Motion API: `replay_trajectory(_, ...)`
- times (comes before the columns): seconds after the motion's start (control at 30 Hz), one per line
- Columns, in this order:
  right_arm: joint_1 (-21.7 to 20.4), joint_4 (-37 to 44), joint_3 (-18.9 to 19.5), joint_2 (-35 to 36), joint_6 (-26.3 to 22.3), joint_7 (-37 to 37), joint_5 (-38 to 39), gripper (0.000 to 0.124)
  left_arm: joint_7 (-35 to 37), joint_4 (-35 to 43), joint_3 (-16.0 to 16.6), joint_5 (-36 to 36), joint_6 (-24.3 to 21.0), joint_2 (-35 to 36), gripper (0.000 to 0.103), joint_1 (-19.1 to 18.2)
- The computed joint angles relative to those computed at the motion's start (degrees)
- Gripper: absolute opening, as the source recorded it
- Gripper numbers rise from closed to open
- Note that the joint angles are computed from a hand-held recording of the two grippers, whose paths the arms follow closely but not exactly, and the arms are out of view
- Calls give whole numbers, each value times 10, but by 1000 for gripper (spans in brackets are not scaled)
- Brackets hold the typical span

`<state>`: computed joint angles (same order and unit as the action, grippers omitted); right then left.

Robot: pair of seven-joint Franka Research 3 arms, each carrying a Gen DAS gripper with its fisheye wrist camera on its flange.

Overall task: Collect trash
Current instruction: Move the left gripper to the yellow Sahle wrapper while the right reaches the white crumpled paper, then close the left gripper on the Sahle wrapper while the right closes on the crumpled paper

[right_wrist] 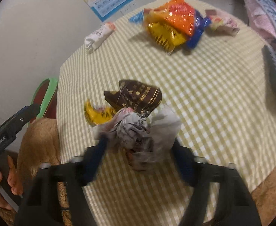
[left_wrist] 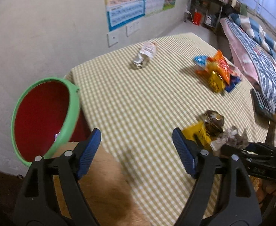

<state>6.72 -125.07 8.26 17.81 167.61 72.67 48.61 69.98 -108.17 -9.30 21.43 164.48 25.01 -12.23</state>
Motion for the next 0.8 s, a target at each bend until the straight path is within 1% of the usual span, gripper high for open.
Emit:
replay_trajectory(0.03,-11,-3,12,-2,10,-24,25,45,3,4,-3,-1,-7,3,76,-1)
replay_trajectory(0.07,-23,-6,26,-6,18,-54,56,32,6,8,-7,-4,-13,7,76,-1)
replay_trajectory(0.1,-46,-8,50,-13,26,-109,117,30,10,9,-11,-8,-17,8,76,-1)
replay_trajectory(0.17,-58,-13,64,-27,51,-183,206,25,17,14,-17,-14,-25,12,76,-1)
replay_trajectory(0.27,-57,-13,66,-42,89,-268,309,25,44,25,-36,-32,-34,24,76,3)
replay_trajectory(0.3,-57,-13,66,-47,96,-304,352,25,55,35,-43,-39,-40,33,76,3)
replay_trajectory(0.37,-49,-11,57,-54,106,-348,405,25,72,55,-54,-58,-54,50,76,5)
replay_trajectory(0.4,-43,-10,50,-55,109,-360,419,25,80,75,-60,-70,-67,65,76,5)
replay_trajectory(0.47,-33,-17,36,-64,107,-378,441,26,79,102,-53,-76,-82,85,76,-7)
replay_trajectory(0.5,-28,-20,29,-67,104,-381,448,26,78,121,-51,-79,-98,99,75,-13)
replay_trajectory(0.57,-15,-16,15,-63,101,-390,461,26,81,156,-56,-96,-121,126,73,-15)
replay_trajectory(0.63,-2,-6,1,-53,100,-393,468,27,81,181,-48,-94,-141,143,63,-26)
replay_trajectory(0.67,4,-1,-6,-47,98,-390,466,27,85,197,-48,-95,-159,155,60,-30)
replay_trajectory(0.7,11,-3,-13,-50,96,-393,471,27,92,204,-54,-103,-166,162,58,-27)
replay_trajectory(0.77,24,-6,-27,-53,95,-395,474,27,94,204,-54,-109,-165,165,52,-28)
replay_trajectory(0.8,30,-6,-33,-53,94,-394,474,27,99,200,-57,-112,-162,164,44,-26)
